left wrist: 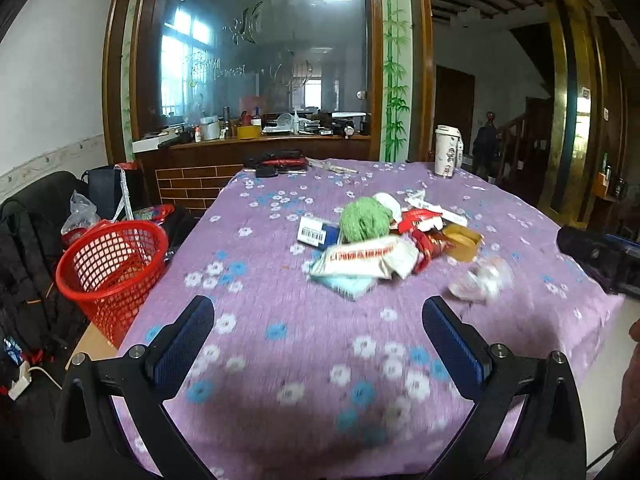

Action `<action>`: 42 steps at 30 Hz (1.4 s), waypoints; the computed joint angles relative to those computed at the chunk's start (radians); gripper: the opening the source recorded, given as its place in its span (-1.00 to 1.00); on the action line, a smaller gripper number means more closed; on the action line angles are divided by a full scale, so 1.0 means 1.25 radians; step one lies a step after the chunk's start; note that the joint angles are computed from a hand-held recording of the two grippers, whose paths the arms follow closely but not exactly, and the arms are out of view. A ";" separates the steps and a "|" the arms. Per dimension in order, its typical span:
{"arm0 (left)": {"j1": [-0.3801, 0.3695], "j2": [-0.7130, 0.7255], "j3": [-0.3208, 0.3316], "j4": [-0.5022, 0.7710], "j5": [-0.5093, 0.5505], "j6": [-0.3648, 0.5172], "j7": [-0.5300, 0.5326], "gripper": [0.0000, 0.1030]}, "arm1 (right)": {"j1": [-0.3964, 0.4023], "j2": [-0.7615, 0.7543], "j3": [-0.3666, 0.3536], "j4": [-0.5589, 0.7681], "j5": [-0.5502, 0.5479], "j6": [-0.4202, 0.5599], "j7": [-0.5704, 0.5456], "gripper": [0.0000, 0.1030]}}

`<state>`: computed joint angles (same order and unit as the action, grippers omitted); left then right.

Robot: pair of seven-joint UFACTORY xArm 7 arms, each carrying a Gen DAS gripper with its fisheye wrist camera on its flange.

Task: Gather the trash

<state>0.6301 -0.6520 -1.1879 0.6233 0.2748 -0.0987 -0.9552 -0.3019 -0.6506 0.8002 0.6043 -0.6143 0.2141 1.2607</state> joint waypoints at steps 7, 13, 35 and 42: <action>-0.073 0.039 0.050 -0.039 0.001 0.029 -0.005 1.00 | -0.003 -0.044 0.032 -0.046 0.033 -0.071 0.007 0.99; -0.078 0.027 0.050 -0.062 0.005 -0.020 -0.010 1.00 | -0.048 -0.054 0.085 -0.025 0.059 -0.021 0.000 0.99; -0.039 0.053 0.041 -0.044 0.013 0.025 -0.035 1.00 | -0.039 -0.003 0.095 0.006 -0.013 0.041 0.039 0.99; -0.038 0.068 0.041 -0.040 0.024 0.029 -0.036 1.00 | -0.029 0.016 0.088 0.010 -0.042 0.050 0.060 0.99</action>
